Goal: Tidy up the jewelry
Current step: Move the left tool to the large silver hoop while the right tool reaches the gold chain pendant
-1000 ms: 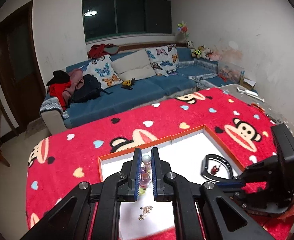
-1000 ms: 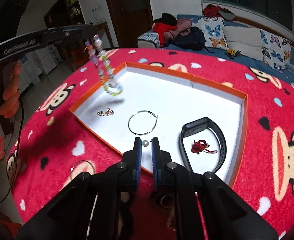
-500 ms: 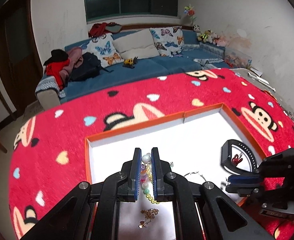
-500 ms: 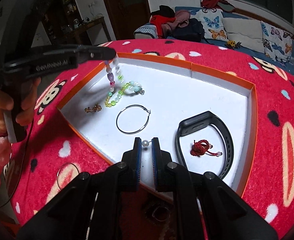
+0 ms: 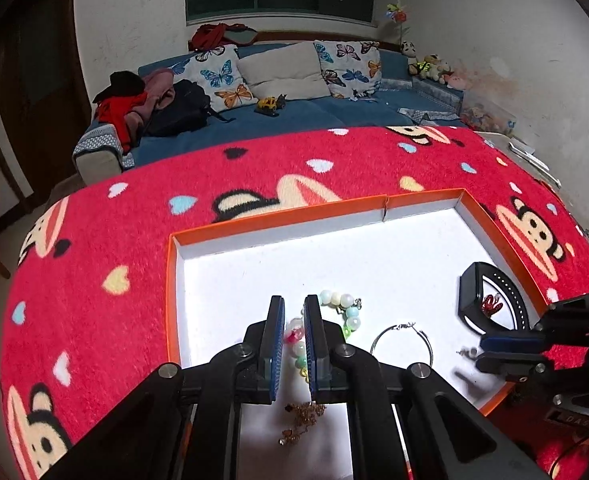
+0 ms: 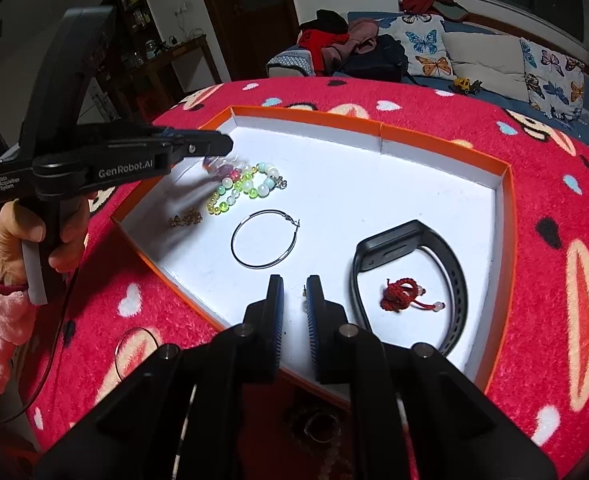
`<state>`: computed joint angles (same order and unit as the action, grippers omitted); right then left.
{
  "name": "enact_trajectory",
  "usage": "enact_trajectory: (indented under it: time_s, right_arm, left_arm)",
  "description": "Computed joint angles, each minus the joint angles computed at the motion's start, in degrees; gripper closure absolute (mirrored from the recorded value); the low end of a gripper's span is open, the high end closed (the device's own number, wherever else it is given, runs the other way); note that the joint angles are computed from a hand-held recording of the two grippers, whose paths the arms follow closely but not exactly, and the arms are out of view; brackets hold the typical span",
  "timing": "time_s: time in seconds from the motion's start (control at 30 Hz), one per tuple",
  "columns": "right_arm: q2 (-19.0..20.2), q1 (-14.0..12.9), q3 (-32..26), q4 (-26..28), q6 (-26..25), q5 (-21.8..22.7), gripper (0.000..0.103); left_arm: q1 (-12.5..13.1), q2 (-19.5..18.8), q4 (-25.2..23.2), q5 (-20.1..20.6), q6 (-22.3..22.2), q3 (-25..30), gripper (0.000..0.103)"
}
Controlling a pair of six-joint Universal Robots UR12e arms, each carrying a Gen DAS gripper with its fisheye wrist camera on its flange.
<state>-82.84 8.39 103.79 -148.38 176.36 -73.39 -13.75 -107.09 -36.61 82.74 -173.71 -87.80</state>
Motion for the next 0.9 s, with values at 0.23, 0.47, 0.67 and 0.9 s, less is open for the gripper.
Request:
enact_trajectory:
  time_s: [0.23,0.47,0.67,0.9]
  right_arm:
    - [-2.4,-0.3,1.6,-1.2,0.1,-0.6,0.081]
    - [-5.3,-0.5,3.8,-1.4,0.3,-0.9,0.077]
    - [-7.7,-0.5,6.5,-1.6,1.3,-0.6,0.074]
    - [-9.6,-0.2,9.0,-1.4,1.3,-1.3,0.074]
  left_arm:
    - [-0.6,2.8,0.9,1.1,0.5,-2.6,0.092]
    - [-1.1,7.6,1.8,0.1,0.3,-7.5,0.092]
    - [-1.7,12.1,1.7,-1.4,-0.8,-12.3,0.092]
    - [-2.5,15.8,0.0,-3.3,-3.9,-17.0,0.092]
